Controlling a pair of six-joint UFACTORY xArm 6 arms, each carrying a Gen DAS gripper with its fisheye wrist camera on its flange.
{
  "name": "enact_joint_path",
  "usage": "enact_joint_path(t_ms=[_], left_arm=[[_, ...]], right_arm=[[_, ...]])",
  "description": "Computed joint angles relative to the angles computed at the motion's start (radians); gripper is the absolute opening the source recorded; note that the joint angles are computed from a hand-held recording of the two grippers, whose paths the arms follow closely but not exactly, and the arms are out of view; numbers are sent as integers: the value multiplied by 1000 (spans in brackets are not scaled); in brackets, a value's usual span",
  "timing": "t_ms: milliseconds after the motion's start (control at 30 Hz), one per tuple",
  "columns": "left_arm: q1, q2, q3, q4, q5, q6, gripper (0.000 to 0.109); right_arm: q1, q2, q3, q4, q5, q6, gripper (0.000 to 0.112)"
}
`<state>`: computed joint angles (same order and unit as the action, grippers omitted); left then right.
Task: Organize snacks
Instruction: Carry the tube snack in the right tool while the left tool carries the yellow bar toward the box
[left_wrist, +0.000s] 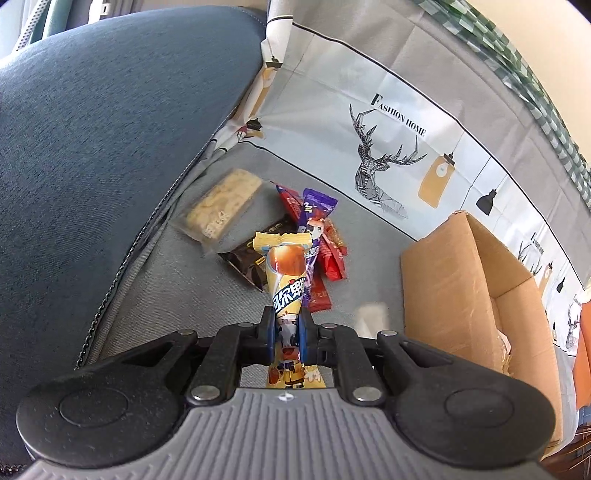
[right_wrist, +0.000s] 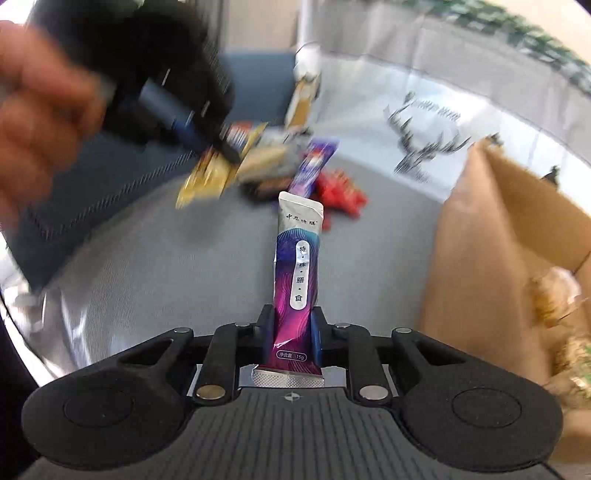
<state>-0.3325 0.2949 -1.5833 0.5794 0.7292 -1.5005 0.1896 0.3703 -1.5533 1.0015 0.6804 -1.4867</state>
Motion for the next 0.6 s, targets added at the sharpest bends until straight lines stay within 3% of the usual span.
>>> enact_joint_path(t_ms=[300, 600], left_arm=[[-23, 31, -59, 51, 22, -11, 12], [-48, 94, -157, 185, 28, -47, 12]], right_arm=[[-68, 36, -202, 80, 89, 63, 21], [-162, 354, -738, 46, 134, 232, 21]])
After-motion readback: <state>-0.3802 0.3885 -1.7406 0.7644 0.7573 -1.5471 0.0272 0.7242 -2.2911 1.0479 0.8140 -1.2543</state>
